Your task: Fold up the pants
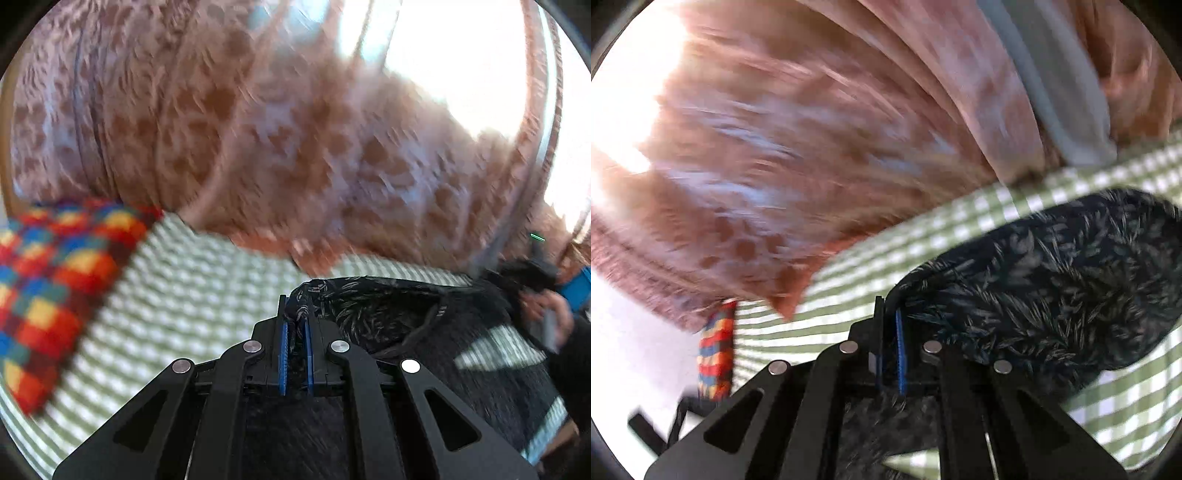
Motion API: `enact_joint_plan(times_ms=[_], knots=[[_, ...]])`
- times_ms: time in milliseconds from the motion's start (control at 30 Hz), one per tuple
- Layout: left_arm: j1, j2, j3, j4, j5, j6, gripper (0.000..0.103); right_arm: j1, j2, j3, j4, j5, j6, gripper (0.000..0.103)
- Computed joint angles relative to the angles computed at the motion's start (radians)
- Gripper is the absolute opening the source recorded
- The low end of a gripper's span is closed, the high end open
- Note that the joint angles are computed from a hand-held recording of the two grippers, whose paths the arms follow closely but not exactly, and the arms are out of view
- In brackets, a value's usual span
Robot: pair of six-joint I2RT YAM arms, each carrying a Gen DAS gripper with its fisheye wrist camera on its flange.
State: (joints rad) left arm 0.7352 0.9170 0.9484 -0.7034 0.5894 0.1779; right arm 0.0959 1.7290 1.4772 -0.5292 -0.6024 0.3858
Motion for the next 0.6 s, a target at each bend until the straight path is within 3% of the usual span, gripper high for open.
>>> enact_joint_plan(times_ms=[133, 267, 333, 433, 533, 600], knots=[[0.060, 0.043, 0.053, 0.007, 0.016, 0.008, 0.006, -0.061, -0.256, -0.186, -0.009, -0.136, -0.114, 0.005], [0.236, -0.026, 0.002, -0.143, 0.144, 0.139, 0.006, -0.111, -0.525, -0.391, -0.167, -0.251, -0.297, 0.005], [0.372, -0.042, -0.020, -0.271, 0.232, 0.265, 0.006, -0.099, -0.602, -0.467, -0.232, -0.246, -0.347, 0.005], [0.632, -0.018, -0.065, -0.554, 0.327, 0.606, 0.006, -0.115, -0.703, -0.607, -0.362, -0.246, -0.448, 0.005], [0.817, 0.006, -0.130, -0.732, 0.292, 0.895, 0.006, -0.101, -0.753, -0.739, -0.393, -0.206, -0.486, 0.005], [0.950, 0.059, -0.165, -0.829, 0.235, 1.061, 0.011, -0.064, -0.767, -0.811, -0.358, -0.152, -0.463, 0.005]])
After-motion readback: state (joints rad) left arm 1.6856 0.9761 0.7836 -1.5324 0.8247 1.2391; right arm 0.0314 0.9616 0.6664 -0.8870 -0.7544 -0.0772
